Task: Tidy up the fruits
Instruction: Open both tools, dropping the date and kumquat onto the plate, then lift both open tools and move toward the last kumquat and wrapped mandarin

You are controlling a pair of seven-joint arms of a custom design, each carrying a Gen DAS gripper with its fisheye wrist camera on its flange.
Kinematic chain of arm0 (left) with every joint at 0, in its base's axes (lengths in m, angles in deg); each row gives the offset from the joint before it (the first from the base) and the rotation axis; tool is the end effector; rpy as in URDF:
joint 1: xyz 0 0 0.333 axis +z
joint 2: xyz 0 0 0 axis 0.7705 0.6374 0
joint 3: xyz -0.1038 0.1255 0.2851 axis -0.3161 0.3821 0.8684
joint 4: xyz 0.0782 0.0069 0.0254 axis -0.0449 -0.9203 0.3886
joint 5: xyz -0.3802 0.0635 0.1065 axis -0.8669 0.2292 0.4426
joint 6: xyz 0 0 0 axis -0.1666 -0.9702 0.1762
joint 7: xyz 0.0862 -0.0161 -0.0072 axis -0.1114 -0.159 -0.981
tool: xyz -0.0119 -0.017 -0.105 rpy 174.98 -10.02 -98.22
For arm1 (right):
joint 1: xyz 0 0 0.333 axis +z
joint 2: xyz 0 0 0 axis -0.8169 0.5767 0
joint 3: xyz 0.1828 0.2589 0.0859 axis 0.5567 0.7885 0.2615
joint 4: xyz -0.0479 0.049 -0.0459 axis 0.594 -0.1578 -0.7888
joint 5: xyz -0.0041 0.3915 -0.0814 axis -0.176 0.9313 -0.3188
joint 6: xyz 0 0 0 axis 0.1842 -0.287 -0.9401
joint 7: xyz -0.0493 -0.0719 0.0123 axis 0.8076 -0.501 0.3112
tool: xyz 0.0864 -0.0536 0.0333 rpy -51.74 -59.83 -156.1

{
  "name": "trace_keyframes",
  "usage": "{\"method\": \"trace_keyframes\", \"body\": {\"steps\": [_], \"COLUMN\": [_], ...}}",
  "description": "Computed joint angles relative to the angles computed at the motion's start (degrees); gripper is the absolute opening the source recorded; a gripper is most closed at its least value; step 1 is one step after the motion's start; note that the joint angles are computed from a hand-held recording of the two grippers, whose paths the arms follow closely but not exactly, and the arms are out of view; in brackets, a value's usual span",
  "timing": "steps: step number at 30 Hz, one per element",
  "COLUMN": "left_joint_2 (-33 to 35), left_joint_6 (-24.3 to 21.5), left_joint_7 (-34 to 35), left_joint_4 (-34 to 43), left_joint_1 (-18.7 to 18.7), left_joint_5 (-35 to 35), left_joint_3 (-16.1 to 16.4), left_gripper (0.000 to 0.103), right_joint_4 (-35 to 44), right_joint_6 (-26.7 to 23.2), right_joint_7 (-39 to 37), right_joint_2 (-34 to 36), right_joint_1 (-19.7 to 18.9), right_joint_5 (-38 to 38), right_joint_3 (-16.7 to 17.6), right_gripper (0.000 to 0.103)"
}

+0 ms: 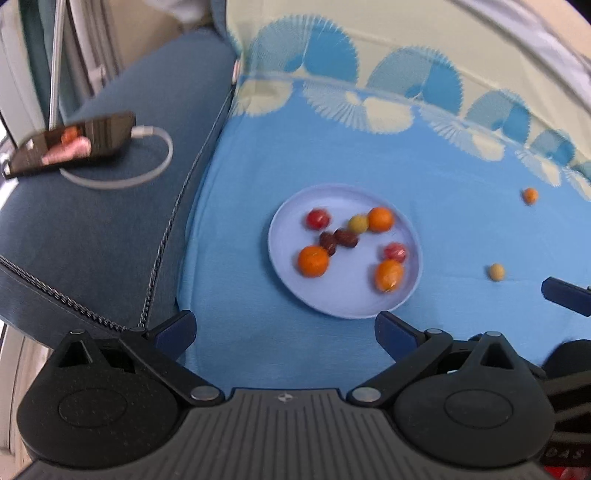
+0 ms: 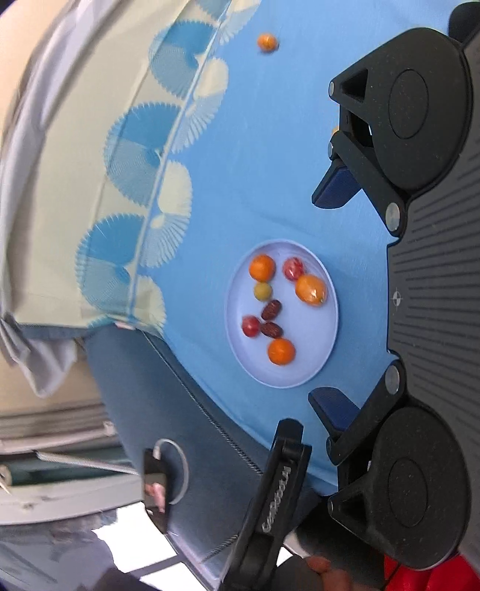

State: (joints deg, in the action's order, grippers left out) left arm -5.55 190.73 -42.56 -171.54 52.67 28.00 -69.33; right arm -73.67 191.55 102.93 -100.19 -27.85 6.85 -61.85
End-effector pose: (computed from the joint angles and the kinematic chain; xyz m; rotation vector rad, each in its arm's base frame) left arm 0.3906 -0.1307 0.6364 -2.1805 1.4008 -0.4346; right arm 0.4487 0.1436 0.6198 -2.0992 0.9282 -0.3589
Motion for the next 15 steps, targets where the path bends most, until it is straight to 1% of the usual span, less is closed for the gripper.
{"method": "trace_keyframes", "body": {"steps": [4, 7, 9, 11, 13, 15], "left_joint_2": [-1.5, -1.1, -0.7, -1.2, -2.1, -2.8], "left_joint_6": [1.9, 2.3, 2.7, 4.1, 5.4, 5.4], "left_joint_7": [-0.7, -0.7, -0.7, -1.5, -2.4, -2.5], "left_joint_4": [0.1, 1.4, 2.3, 2.5, 2.1, 1.9], "left_joint_1": [0.0, -0.3, -0.6, -0.6, -0.6, -0.8], "left_joint_5": [1.4, 1.2, 1.1, 1.2, 1.5, 1.5], "left_joint_3": [-1.3, -1.7, -1.9, -2.3, -2.9, -3.3], "left_gripper": [0.103, 0.103, 0.103, 0.103, 0.103, 0.103], "right_joint_4": [-2.7, -4.8, -6.5, -8.4, -9.3, -10.1], "right_joint_6": [2.7, 6.6, 9.9, 12.4, 12.7, 13.0], "right_joint_7": [1.8, 3.1, 3.4, 3.5, 3.8, 4.0], "right_joint_2": [-3.7, -6.2, -8.1, -10.2, -11.6, -12.7], "right_joint_1": [-1.3, -1.1, 0.3, 1.6, 2.7, 4.0], "right_joint_5": [-1.8, -3.1, -3.2, -3.9, -5.3, -6.5], "right_joint_3": [0.4, -0.2, -1.4, -2.8, -4.1, -5.3], "right_gripper": [0.102, 0.102, 0.102, 0.102, 0.102, 0.102]}}
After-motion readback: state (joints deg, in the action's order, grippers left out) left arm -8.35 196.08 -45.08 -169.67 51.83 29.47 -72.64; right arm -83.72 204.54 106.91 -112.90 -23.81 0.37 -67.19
